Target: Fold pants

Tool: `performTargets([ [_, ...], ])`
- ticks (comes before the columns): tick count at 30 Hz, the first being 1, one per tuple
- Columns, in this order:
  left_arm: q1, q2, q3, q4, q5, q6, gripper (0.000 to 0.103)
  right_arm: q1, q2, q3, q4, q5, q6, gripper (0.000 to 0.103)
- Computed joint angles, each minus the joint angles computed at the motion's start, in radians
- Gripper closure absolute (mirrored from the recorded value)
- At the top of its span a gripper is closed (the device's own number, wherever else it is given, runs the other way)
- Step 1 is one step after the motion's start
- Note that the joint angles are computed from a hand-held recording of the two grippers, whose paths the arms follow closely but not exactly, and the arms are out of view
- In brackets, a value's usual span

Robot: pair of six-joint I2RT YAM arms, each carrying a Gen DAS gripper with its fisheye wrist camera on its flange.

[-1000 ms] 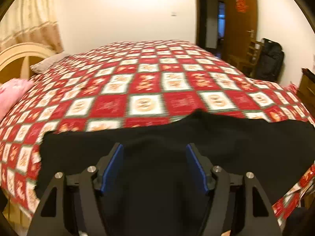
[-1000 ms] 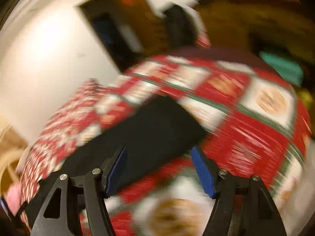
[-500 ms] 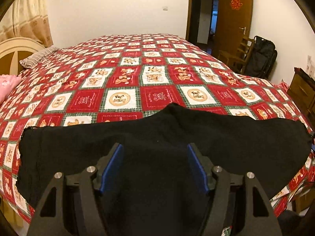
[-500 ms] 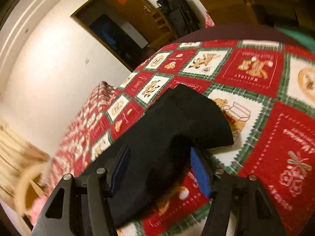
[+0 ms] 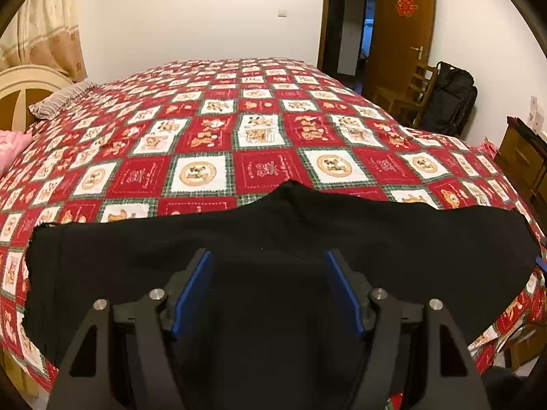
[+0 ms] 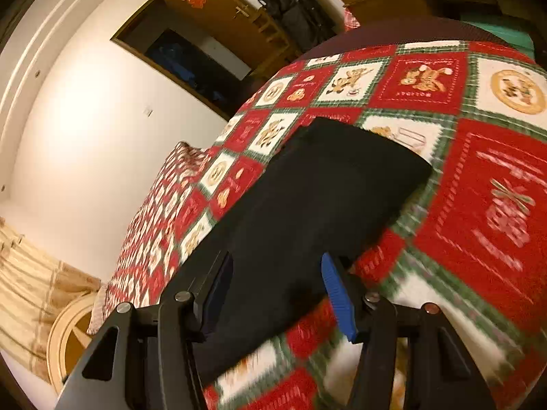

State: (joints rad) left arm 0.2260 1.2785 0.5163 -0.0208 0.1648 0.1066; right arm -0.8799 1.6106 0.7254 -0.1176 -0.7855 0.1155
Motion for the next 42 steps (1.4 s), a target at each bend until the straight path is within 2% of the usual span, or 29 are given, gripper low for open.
performTargets([
  [2, 0.003, -0.014, -0.003, -0.004, -0.002, 0.005, 0.032, 0.014, 0.054, 0.023, 0.085, 0.005, 0.053, 0.047],
  [5, 0.02, -0.03, -0.004, -0.012, -0.003, 0.005, 0.032, 0.033, 0.085, 0.085, 0.132, 0.138, 0.102, 0.047],
  [6, 0.03, -0.029, -0.002, -0.011, 0.002, 0.004, 0.032, 0.02, 0.1, 0.099, 0.152, 0.143, 0.135, 0.047],
  [8, 0.049, -0.02, 0.004, -0.014, 0.014, -0.002, 0.032, -0.009, 0.142, 0.121, 0.173, 0.082, 0.179, 0.047],
  [11, 0.056, 0.003, 0.015, -0.013, 0.017, -0.01, 0.032, 0.027, 0.139, 0.12, 0.152, 0.109, 0.067, 0.047],
  [12, 0.054, 0.004, 0.015, -0.014, 0.018, -0.009, 0.032, 0.044, 0.152, 0.148, 0.097, 0.106, 0.008, 0.047],
  [13, 0.053, 0.001, 0.014, -0.015, 0.019, -0.006, 0.032, 0.06, 0.151, 0.156, 0.078, 0.122, -0.02, 0.055],
  [14, 0.048, -0.005, 0.011, -0.016, 0.018, -0.001, 0.032, 0.077, 0.153, 0.181, 0.031, 0.15, -0.065, 0.084],
  [15, 0.04, -0.014, 0.007, -0.016, 0.014, 0.001, 0.032, 0.09, 0.176, 0.218, -0.029, 0.151, -0.102, 0.095],
  [16, 0.035, -0.019, 0.006, -0.018, 0.013, 0.0, 0.032, 0.087, 0.208, 0.255, -0.092, 0.129, -0.123, 0.098],
  [20, -0.032, -0.038, 0.01, -0.037, 0.03, -0.015, 0.032, 0.02, 0.153, 0.221, -0.068, 0.093, -0.142, 0.098],
  [21, -0.092, -0.041, 0.013, -0.036, 0.009, -0.014, 0.032, 0.006, 0.134, 0.214, -0.069, 0.092, -0.16, 0.097],
  [22, -0.141, -0.043, 0.017, -0.033, -0.013, -0.021, 0.032, -0.01, 0.124, 0.225, -0.083, 0.091, -0.196, 0.091],
  [23, -0.183, -0.038, 0.024, -0.034, -0.024, -0.029, 0.032, -0.02, 0.121, 0.245, -0.107, 0.099, -0.232, 0.072],
  [24, -0.249, -0.022, 0.042, -0.041, -0.026, -0.037, 0.032, -0.027, 0.128, 0.272, -0.126, 0.111, -0.264, 0.058],
  [25, -0.317, -0.004, 0.058, -0.04, -0.032, -0.046, 0.032, -0.03, 0.141, 0.302, -0.138, 0.124, -0.294, 0.035],
  [27, -0.442, 0.045, 0.083, -0.004, -0.081, -0.085, 0.032, -0.017, 0.189, 0.369, -0.155, 0.137, -0.348, 0.032],
  [31, -0.602, 0.198, 0.177, 0.013, -0.143, -0.177, 0.032, 0.068, 0.321, 0.537, -0.305, 0.212, -0.512, 0.032],
  [33, -0.651, 0.257, 0.212, 0.011, -0.184, -0.204, 0.032, 0.107, 0.352, 0.559, -0.333, 0.268, -0.56, 0.032],
  [34, -0.67, 0.291, 0.228, 0.011, -0.2, -0.212, 0.032, 0.129, 0.331, 0.523, -0.288, 0.31, -0.59, 0.032],
  [36, -0.684, 0.332, 0.246, 0.008, -0.215, -0.216, 0.032, 0.166, 0.312, 0.5, -0.277, 0.399, -0.646, 0.036],
  [37, -0.685, 0.346, 0.251, 0.004, -0.215, -0.219, 0.032, 0.177, 0.303, 0.49, -0.274, 0.428, -0.664, 0.044],
  [38, -0.682, 0.356, 0.254, -0.001, -0.204, -0.227, 0.032, 0.173, 0.304, 0.497, -0.29, 0.422, -0.671, 0.071],
  [39, -0.676, 0.361, 0.252, 0.001, -0.193, -0.231, 0.032, 0.164, 0.307, 0.514, -0.317, 0.41, -0.671, 0.088],
  [41, -0.667, 0.366, 0.242, 0.007, -0.177, -0.24, 0.032, 0.131, 0.35, 0.59, -0.432, 0.338, -0.668, 0.09],
  [42, -0.667, 0.369, 0.237, 0.012, -0.174, -0.248, 0.032, 0.133, 0.343, 0.582, -0.428, 0.342, -0.678, 0.091],
])
